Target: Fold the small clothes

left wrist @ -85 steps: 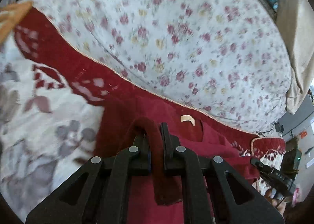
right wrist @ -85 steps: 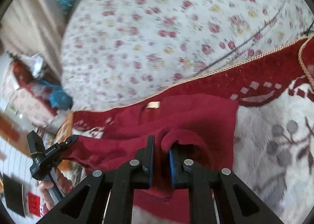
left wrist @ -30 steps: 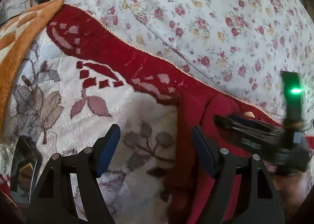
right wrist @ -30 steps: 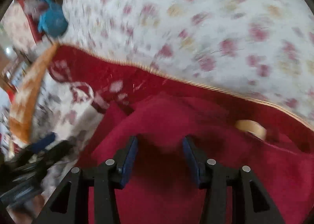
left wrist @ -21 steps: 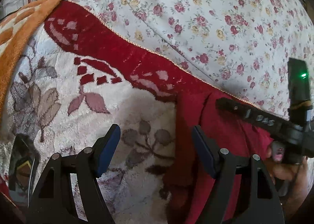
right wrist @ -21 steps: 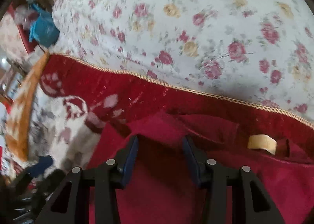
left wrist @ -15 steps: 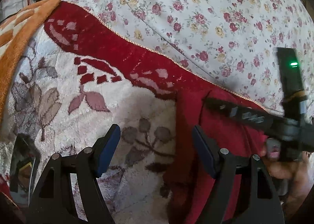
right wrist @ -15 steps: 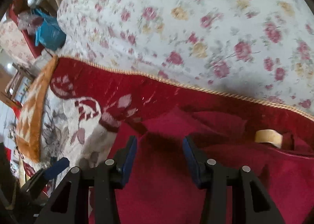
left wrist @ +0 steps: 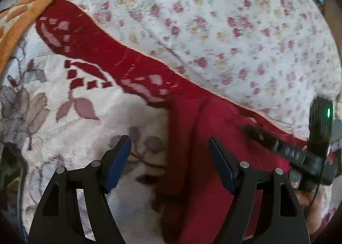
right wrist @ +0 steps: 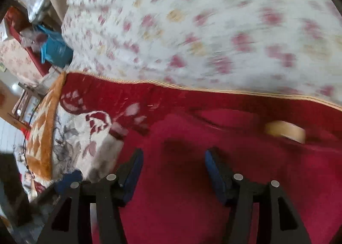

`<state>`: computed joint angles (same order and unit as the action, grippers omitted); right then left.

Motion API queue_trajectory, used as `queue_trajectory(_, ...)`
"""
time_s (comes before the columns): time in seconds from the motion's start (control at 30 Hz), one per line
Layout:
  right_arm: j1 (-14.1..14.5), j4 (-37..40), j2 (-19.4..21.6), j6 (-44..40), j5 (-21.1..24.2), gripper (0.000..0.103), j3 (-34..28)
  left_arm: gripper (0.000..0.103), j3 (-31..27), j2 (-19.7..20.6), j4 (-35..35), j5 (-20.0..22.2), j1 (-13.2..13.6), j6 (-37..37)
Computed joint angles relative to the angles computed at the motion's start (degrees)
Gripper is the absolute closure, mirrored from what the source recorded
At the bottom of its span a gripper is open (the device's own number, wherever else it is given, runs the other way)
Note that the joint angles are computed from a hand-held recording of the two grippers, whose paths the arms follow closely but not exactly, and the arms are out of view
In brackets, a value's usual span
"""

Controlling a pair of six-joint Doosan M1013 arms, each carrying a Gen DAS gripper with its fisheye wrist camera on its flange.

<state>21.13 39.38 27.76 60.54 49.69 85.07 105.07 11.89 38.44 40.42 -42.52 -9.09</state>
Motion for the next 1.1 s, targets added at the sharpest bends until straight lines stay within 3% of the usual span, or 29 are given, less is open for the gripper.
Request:
queue_trajectory(0.1,-2.65,-7.02,-3.48,2.32,-5.79,0.046,4.17,0.028,-0.76,0.66,-3.35,-1.48,0.07,4.37)
queue_trajectory(0.2,-6.09,-14.94,-5.98,11.04,-12.04,0.046,7.04,0.028,-2.14,2.20,-6.84,-0.22,0.05,8.61)
queue_trajectory(0.3,-9.62,-19.00,-5.07,19.16,-10.80,0.046,6.07,0.028,-3.50,3.73,-9.05,1.84,0.24,11.22)
queue_trajectory(0.4,-11.69,-15.65,-2.76,19.11,-8.76,0.046,4.67,0.028,-3.80,4.46,-11.04,1.89,0.63,12.45)
queue_trajectory(0.63,-9.19,-24.33,-2.49,23.69,-11.43,0.046,3.88,0.027,-4.11,4.69,-9.61,3.19,0.11,11.55)
queue_trajectory(0.73,-9.48,-19.60,-4.53,20.06,-11.00,0.046,5.41,0.027,-3.97,4.51,-9.73,2.91,0.15,11.14)
queue_trajectory(0.87,-7.99,-11.71,-5.78,10.70,-6.59,0.046,5.25,0.027,-3.80,4.23,-8.56,3.34,-0.26,10.32)
queue_trajectory(1.0,-4.41,-6.63,-4.48,4.62,-1.60,0.046,3.50,0.027,-3.17,3.68,-8.69,2.71,-0.21,9.39)
queue_trajectory(1.1,-1.29,-6.49,-3.18,4.32,-1.68,0.046,2.92,0.027,-2.92,3.54,-9.29,2.33,-0.04,9.69)
